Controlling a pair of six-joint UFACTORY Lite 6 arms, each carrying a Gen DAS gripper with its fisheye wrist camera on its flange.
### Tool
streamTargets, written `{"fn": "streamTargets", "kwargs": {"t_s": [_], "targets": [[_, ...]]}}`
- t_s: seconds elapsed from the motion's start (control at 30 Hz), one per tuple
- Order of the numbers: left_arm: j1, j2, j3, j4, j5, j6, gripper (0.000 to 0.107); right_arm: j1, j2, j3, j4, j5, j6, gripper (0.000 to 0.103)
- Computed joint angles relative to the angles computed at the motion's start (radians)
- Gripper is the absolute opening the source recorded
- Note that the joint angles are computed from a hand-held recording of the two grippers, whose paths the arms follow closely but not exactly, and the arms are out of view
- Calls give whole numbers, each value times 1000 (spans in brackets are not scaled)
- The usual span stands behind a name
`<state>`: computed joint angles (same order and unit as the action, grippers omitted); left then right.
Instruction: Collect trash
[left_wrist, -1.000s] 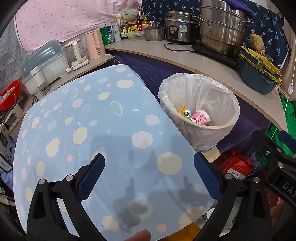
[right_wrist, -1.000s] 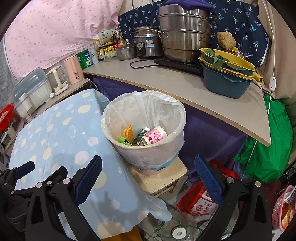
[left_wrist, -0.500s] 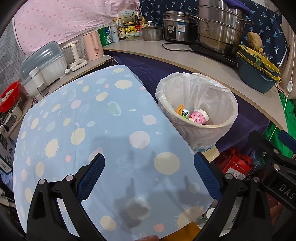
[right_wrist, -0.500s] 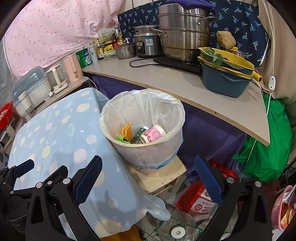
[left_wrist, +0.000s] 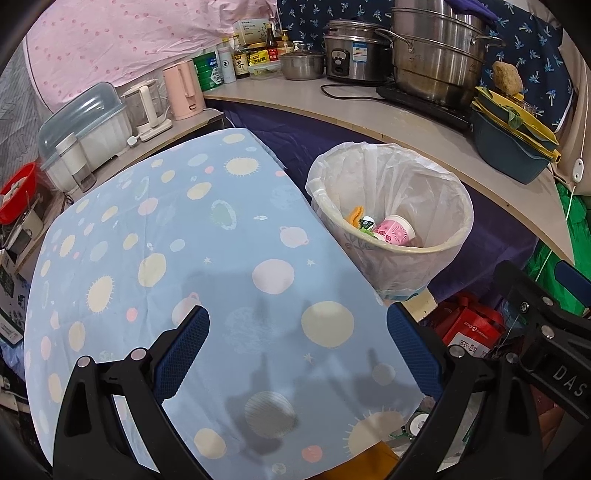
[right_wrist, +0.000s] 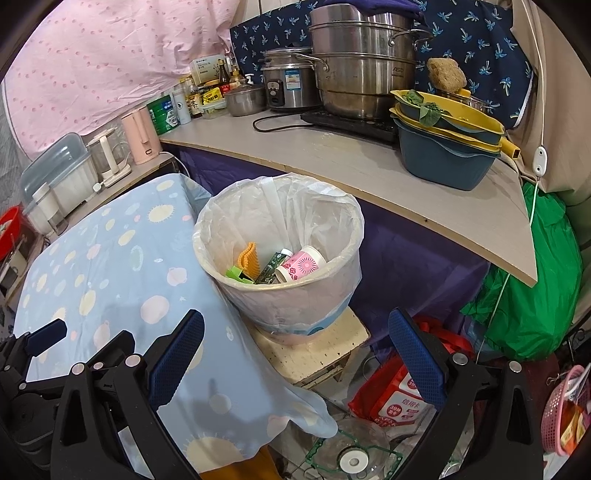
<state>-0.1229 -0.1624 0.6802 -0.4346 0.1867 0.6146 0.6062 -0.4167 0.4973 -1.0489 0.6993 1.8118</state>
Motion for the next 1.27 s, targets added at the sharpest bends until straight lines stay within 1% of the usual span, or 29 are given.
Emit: {"fn": "streamTargets", "kwargs": {"t_s": [1.03, 1.2, 1.27], "targets": [[-5, 21, 14, 9, -9, -9, 92, -46, 2, 2, -1, -28, -29, 96], [-3, 61, 54, -14, 2, 13, 92, -36, 5, 4, 1, -22, -21, 96], [-2, 82, 73, -16, 7, 20, 92, -54, 9, 5, -2, -37, -33, 96]]}}
